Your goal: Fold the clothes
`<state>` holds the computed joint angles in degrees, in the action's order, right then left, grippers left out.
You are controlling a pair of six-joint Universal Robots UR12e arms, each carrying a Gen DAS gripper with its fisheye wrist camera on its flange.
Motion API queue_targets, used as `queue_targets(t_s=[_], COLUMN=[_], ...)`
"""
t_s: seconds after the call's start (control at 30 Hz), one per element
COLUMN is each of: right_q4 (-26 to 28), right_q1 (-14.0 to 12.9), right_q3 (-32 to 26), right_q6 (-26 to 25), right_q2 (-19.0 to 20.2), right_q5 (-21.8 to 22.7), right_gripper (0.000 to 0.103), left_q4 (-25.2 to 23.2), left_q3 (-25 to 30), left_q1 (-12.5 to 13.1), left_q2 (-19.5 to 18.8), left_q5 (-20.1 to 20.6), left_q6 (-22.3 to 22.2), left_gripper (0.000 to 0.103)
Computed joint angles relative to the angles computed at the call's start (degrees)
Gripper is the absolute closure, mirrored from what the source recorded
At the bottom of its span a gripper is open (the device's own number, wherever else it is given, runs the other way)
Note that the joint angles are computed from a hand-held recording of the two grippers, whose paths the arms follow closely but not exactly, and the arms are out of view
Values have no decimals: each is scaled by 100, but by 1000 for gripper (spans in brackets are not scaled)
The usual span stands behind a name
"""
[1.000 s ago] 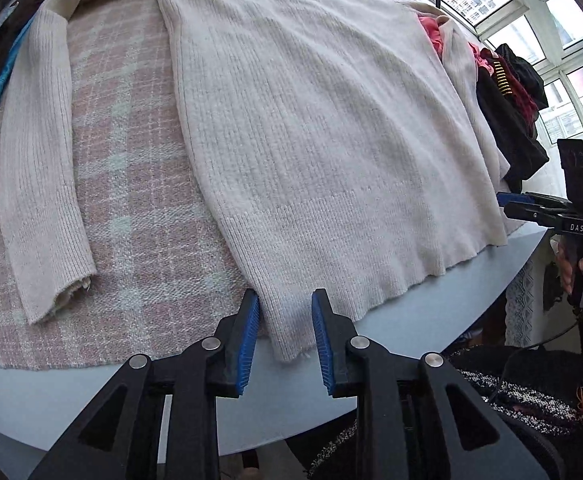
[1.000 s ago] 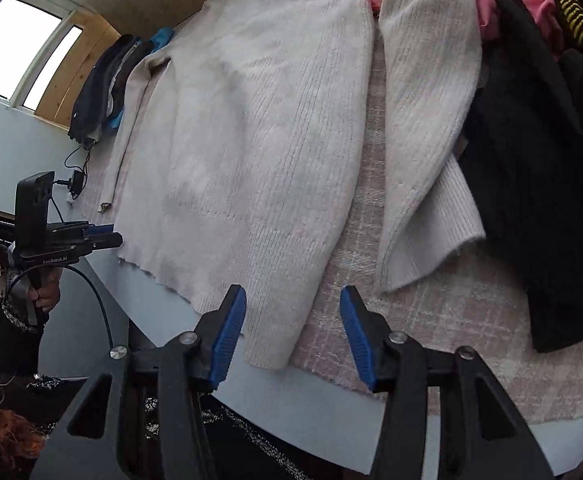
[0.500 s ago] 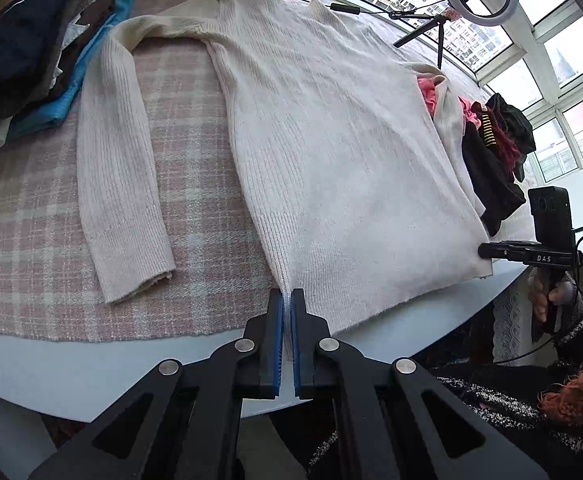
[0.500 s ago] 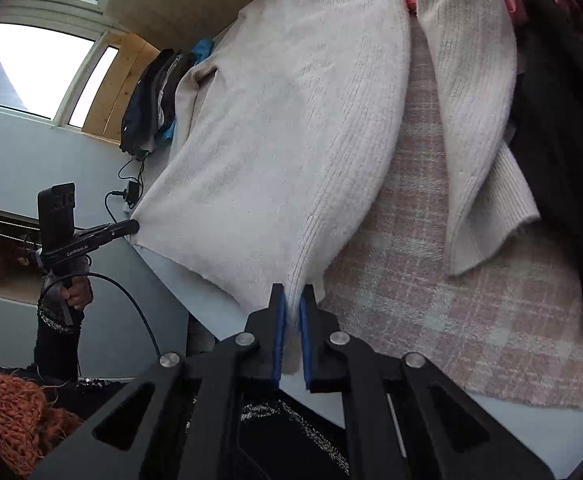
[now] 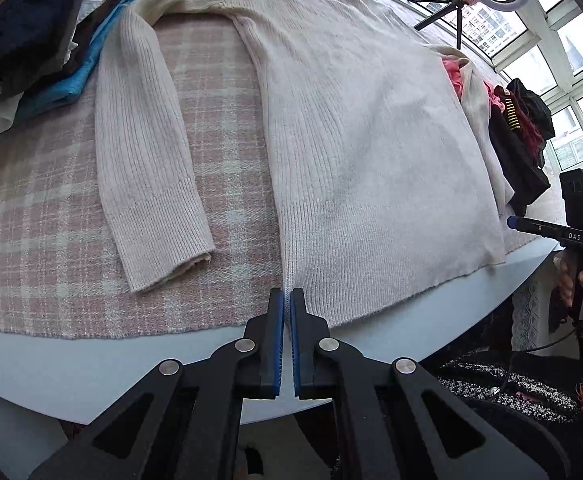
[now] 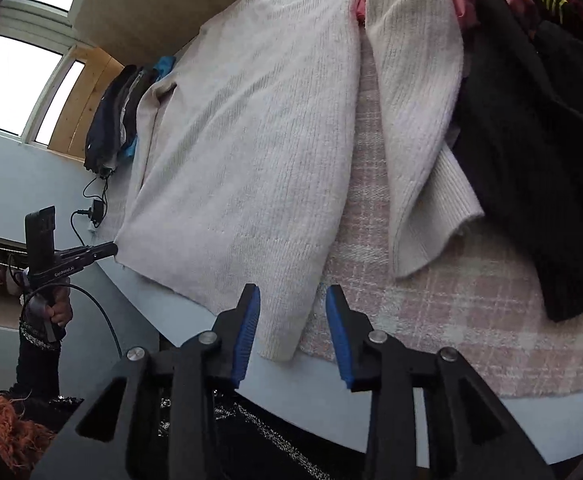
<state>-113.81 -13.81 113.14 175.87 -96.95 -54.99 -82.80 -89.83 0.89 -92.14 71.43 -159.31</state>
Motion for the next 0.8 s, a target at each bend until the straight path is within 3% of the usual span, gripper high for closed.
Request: queue_targets(t_s=[0.2,0.33,0.47,0.6,0.73,0.8], right_q4=[-156,-529,-209,-323,-384,-341], right_q1=[158,73,-31,93,203,230], right_q3=[109,251,207,111,39,11], right_q6=[28,419,333,390,493,434], right_q2=[12,-84,-141,-80,-4,2], right_q5=[7,82,217,50,51,50], right_gripper=[69,69,69,69,69,69], left_q4=[112,-58,-302,-315,-729,-637], left_q3=[70,54,22,97,47,-48], left_q1=[160,237,108,-177,-63,-49], left_q2=[-104,-141,-123,-306,-250,-235], left_q5=[311,-12,-334,-468,-569,-803], left_q6=[-261,-323,-72,-304,35,-38], left_gripper=[103,103,101,88,82,84])
